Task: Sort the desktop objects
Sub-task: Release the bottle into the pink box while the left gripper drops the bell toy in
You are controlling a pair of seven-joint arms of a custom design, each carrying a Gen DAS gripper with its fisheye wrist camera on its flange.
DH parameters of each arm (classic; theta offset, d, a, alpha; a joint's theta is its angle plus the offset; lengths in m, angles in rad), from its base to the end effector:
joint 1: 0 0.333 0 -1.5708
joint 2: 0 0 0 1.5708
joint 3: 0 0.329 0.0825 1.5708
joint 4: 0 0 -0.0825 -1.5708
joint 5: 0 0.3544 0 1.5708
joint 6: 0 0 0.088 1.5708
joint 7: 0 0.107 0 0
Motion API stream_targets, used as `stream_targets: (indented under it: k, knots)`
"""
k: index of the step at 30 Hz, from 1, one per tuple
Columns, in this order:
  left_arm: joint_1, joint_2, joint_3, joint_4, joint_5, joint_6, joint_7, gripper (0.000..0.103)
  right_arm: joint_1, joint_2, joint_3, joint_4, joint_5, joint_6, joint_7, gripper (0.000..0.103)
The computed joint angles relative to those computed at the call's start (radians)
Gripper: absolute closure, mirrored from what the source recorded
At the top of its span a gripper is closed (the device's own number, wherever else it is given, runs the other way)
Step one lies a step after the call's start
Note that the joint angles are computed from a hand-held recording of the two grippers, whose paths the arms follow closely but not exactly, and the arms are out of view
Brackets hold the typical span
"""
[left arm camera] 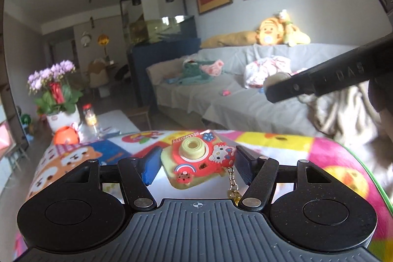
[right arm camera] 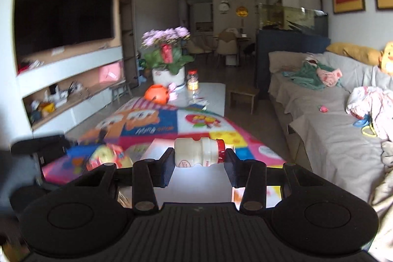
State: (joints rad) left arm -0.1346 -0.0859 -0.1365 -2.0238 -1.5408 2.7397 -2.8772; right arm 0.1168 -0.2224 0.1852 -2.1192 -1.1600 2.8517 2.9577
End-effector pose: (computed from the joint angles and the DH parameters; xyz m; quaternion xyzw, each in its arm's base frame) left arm 0.5291 -0.1091 0.5711 -0.2898 0.7676 -0.4977 0.2811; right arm 0.4592 0.2043 0.6121 -0.5666 0.6185 -0.3728 0.3967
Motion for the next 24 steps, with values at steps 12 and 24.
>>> stream_targets:
  k: [12,24]
  knots:
    - [0.074,-0.039,0.043,-0.144,0.095,0.066,-0.043,0.006,0.090,0.106,-0.033,0.025,-0.067,-0.080,0.051,0.050]
    - [0.138,-0.080,0.133,-0.236,0.179,0.126,-0.262,0.003,0.323,0.428,-0.050,0.245,0.146,-0.163,-0.256,0.051]
